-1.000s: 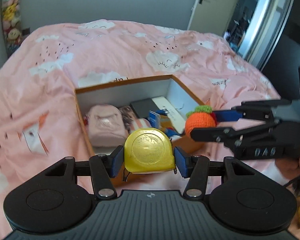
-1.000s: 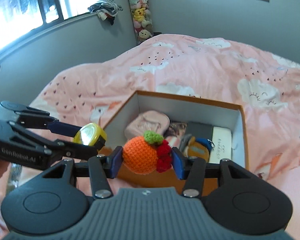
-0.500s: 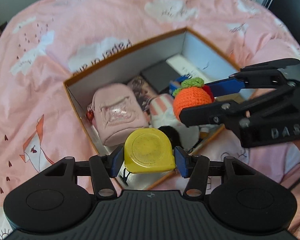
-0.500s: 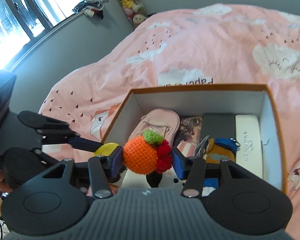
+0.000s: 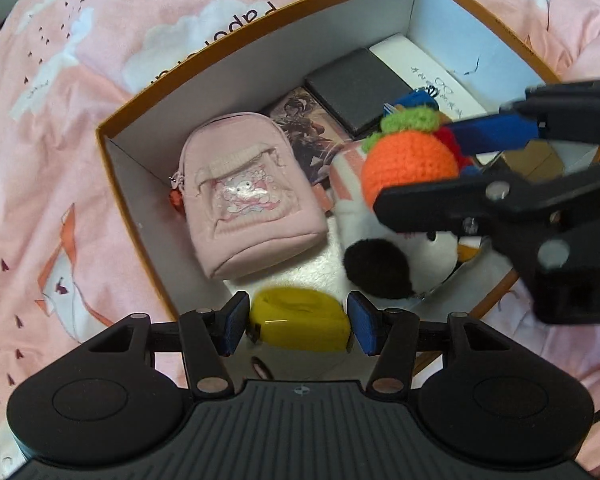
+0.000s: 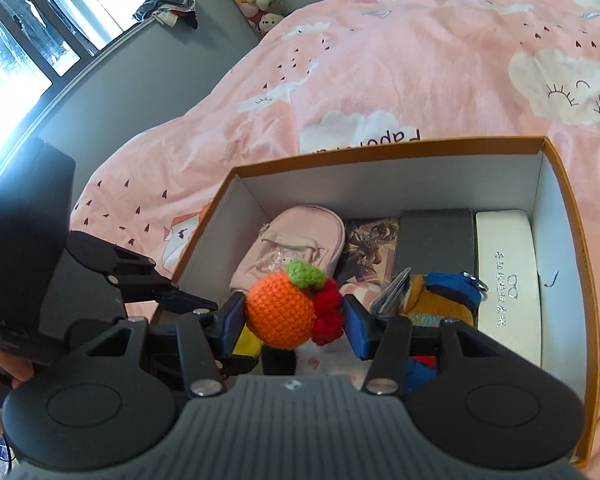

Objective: Organize objects
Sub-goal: 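Lower the fruit and tape measure into the box and open both tools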

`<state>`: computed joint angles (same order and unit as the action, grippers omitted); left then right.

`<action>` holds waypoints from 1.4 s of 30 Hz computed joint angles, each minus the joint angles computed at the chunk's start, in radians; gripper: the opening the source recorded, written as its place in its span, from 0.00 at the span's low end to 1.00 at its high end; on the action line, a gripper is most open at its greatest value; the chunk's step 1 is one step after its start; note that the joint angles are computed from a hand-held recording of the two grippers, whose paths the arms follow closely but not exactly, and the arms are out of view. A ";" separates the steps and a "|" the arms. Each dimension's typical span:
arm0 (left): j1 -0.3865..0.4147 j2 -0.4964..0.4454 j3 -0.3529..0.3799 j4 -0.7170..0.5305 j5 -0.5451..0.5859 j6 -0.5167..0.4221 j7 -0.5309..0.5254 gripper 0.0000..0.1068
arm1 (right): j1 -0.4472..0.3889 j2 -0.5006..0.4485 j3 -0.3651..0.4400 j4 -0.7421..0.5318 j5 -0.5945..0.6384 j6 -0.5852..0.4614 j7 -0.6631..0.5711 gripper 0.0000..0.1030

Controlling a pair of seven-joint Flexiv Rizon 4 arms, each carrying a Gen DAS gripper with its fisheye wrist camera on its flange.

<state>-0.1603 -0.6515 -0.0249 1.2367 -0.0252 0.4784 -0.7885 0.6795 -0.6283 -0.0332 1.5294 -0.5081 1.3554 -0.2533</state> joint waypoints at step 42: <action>0.198 0.218 -0.211 0.632 -1.030 0.801 0.182 0.48 | -0.003 -0.223 0.125 -0.378 0.255 -0.189 -0.196 0.56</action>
<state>0.0377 -0.4338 -0.2355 1.8689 -1.0554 1.2792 -0.6068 0.6765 -0.8510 0.0914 1.1516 -0.2536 1.1668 -0.4490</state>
